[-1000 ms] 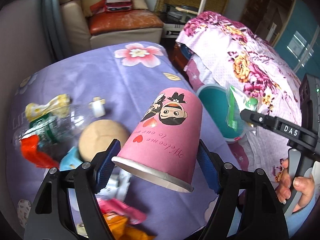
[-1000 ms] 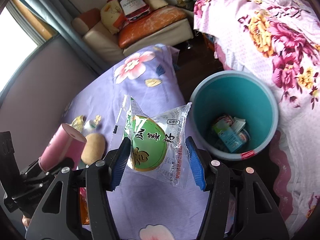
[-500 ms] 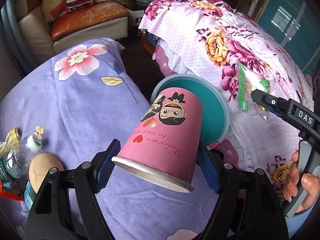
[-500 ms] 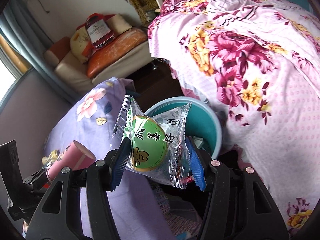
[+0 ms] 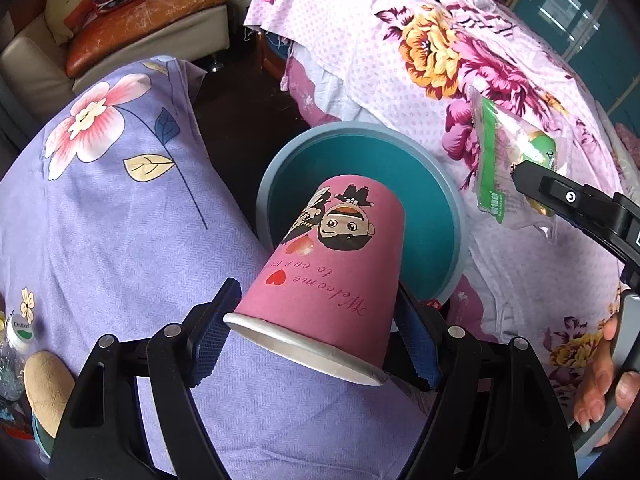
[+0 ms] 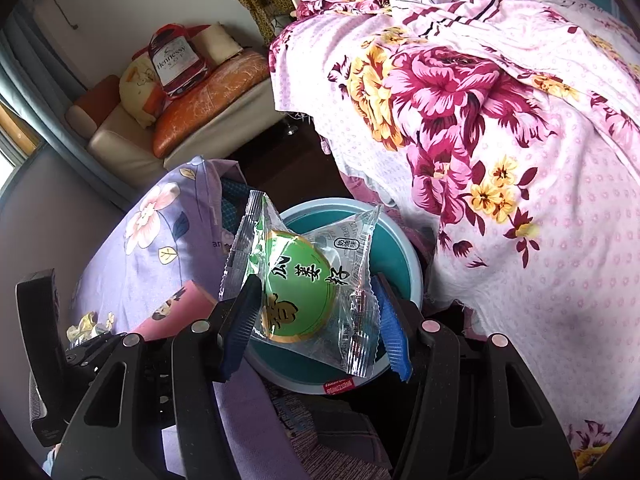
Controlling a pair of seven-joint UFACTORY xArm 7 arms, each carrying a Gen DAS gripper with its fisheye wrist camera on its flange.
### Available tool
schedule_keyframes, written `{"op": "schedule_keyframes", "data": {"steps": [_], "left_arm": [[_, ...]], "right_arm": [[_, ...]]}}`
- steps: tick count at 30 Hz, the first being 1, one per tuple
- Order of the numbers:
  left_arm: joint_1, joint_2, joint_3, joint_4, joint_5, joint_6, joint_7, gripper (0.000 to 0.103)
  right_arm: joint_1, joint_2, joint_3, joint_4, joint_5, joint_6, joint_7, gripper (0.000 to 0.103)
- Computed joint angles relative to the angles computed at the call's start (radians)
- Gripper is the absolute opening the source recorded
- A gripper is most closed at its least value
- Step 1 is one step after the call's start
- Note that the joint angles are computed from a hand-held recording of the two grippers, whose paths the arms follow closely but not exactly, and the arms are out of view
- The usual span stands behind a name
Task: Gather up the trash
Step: 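Carry both to the teal bin and open the left tool to drop the pink cup, then open the right tool to drop the green pastry packet into the bin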
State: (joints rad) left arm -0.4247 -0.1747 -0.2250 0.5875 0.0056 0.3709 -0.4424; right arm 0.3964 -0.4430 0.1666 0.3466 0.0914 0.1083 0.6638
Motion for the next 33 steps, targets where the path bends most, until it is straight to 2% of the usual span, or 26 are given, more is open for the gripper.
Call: {"op": "schedule_keyframes", "data": {"steps": [5, 8, 12, 17, 28, 31, 33], "left_arm": [[-0.001, 0.057, 0.001, 0.039, 0.003, -0.001, 0.007, 0.078], [0.008, 0.075, -0.008, 0.056, 0.051, 0.014, -0.032, 0.080], [0.006, 0.085, -0.001, 0.062, 0.048, 0.031, -0.040, 0.082], [0.007, 0.060, 0.005, 0.038, 0.033, 0.024, -0.042, 0.089], [0.000, -0.028, 0.024, -0.026, -0.066, 0.007, 0.006, 0.091], [-0.002, -0.043, 0.031, -0.039, -0.091, 0.003, 0.020, 0.091], [-0.005, -0.052, 0.037, -0.047, -0.109, 0.003, 0.032, 0.091]], "right_arm": [[-0.001, 0.030, -0.021, 0.008, 0.006, -0.012, -0.016, 0.054], [0.001, 0.042, -0.029, 0.010, 0.013, -0.014, -0.024, 0.054], [0.003, 0.056, -0.031, 0.015, 0.020, -0.014, -0.031, 0.054], [0.008, 0.071, -0.031, 0.020, 0.028, -0.016, -0.038, 0.054], [0.005, 0.107, -0.010, 0.047, 0.024, -0.008, -0.034, 0.054], [0.009, 0.120, -0.015, 0.059, 0.031, 0.005, -0.036, 0.057], [-0.016, 0.124, 0.009, 0.066, 0.014, 0.013, -0.016, 0.067]]}}
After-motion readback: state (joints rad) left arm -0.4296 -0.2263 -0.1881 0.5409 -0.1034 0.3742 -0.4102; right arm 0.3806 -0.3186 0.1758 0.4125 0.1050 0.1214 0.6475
